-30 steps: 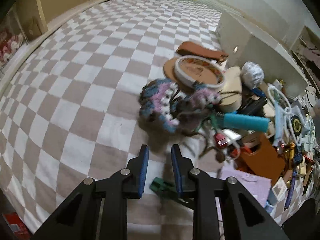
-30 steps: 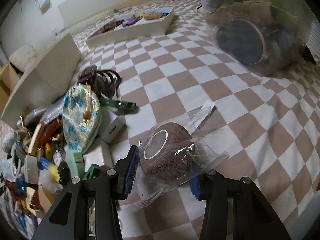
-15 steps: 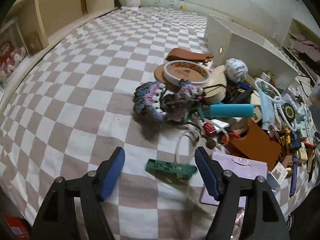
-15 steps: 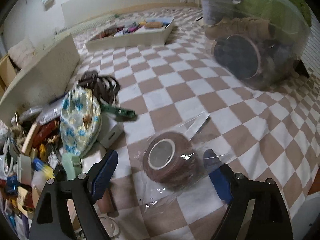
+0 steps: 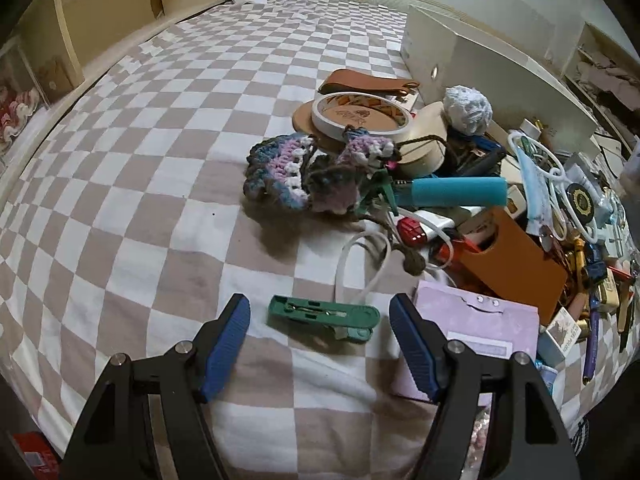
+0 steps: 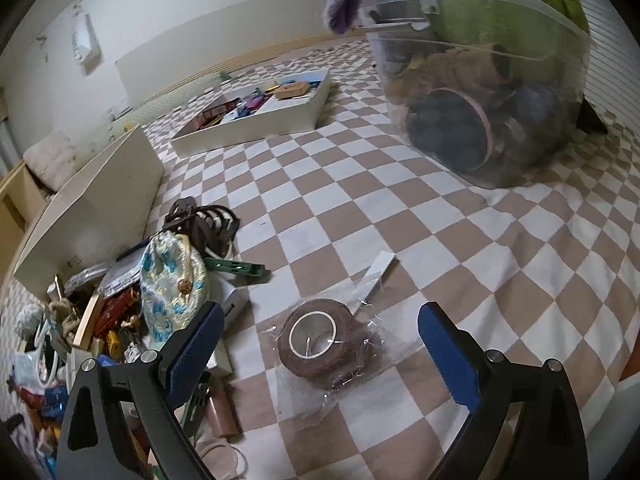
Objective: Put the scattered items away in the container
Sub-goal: 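Lift the green clip with the left gripper while the right gripper grasps the bagged brown tape roll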
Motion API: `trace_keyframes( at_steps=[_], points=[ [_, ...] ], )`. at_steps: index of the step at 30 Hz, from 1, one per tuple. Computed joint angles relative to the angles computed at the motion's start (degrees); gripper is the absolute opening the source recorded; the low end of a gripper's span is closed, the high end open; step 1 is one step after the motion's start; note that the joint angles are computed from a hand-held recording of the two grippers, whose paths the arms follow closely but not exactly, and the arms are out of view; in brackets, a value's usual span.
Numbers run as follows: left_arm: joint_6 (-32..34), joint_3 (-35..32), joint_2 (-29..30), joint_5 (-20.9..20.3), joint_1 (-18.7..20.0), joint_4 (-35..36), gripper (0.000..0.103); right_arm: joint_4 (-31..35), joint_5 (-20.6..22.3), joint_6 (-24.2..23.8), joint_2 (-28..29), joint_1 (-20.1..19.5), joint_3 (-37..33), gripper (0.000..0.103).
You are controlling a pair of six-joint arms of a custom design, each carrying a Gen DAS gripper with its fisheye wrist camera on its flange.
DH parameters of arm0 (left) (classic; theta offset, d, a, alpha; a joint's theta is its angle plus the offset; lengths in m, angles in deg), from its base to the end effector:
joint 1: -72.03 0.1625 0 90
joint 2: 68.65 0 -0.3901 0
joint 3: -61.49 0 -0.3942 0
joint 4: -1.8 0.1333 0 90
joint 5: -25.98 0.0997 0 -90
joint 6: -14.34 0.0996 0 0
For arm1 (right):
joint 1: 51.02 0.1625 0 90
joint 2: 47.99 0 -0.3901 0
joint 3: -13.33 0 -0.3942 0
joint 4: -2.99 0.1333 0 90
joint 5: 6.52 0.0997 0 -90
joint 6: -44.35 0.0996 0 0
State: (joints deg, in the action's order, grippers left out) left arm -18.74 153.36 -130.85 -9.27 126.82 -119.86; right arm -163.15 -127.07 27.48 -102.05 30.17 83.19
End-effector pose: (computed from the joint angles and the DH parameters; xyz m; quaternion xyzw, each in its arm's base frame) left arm -0.1856 -0.6353 0.2585 0.0085 0.8879 -0.2708 0.3718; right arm -0.0304 -0.7362 0.4152 -0.0735 -0.8412 0.4221 0.3298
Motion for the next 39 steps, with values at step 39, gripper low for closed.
trace_keyframes(
  at_steps=[39],
  points=[
    [-4.76, -0.23, -0.11, 3.62, -0.17, 0.97, 0.045, 1.36, -10.24, -11.46, 3.3, 2.64, -2.28, 0.059]
  ],
)
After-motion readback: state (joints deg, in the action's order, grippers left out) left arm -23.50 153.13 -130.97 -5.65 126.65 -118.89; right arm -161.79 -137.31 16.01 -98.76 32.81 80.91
